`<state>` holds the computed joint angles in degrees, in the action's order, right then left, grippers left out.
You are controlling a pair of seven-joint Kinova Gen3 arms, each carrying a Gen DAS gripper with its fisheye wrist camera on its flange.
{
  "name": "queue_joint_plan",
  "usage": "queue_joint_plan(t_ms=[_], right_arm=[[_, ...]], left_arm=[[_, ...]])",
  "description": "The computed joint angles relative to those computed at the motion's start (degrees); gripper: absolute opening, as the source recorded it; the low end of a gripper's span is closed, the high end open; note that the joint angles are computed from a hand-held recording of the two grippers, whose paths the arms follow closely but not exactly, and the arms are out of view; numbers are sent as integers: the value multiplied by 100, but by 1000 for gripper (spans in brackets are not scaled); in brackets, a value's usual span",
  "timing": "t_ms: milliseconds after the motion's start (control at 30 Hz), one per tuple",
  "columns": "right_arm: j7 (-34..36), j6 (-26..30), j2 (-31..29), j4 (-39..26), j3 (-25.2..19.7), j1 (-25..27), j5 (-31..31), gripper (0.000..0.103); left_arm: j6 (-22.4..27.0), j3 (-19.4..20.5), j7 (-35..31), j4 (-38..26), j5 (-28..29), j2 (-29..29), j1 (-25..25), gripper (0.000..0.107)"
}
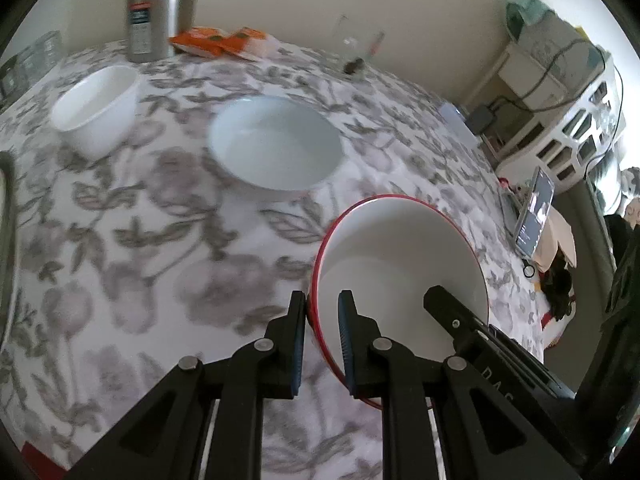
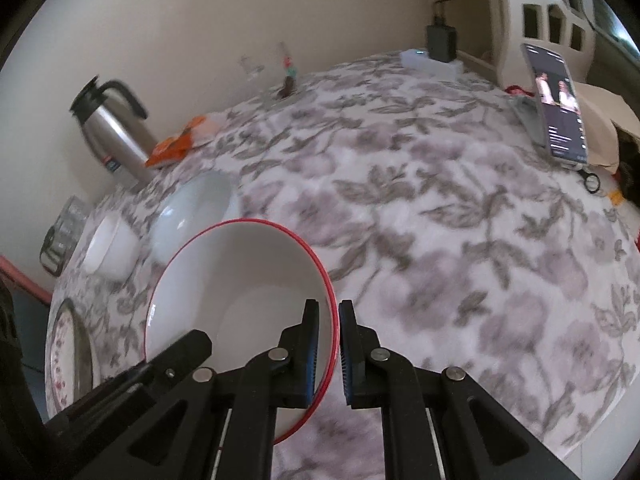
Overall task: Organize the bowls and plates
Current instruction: 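Lift the red-rim bowl with both grippers toward the steel basin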
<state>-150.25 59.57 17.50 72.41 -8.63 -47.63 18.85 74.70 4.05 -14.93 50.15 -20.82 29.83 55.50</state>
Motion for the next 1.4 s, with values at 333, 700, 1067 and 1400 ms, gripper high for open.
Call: queue_joint_plan(t_ms=[333,700,1067,1400], right_arm=[[126,411,541,-1003,-18,-750,191,11],[610,597,1089,-1994,205,-1381,129,11],[865,669,1473,-2935,451,-1775,200,11],[1629,1156,2290,-4584,735,-2078,-41,11]], left_arm=[[-246,199,880,1647,-338,-1165,-170,16],[-472,737,1929,2914,-825,-2181,-670,16],[-244,1345,2596,3296,-1521,-2711,-1096,16],[36,1717,3019,3655,-1765,-3167,-1550,16]])
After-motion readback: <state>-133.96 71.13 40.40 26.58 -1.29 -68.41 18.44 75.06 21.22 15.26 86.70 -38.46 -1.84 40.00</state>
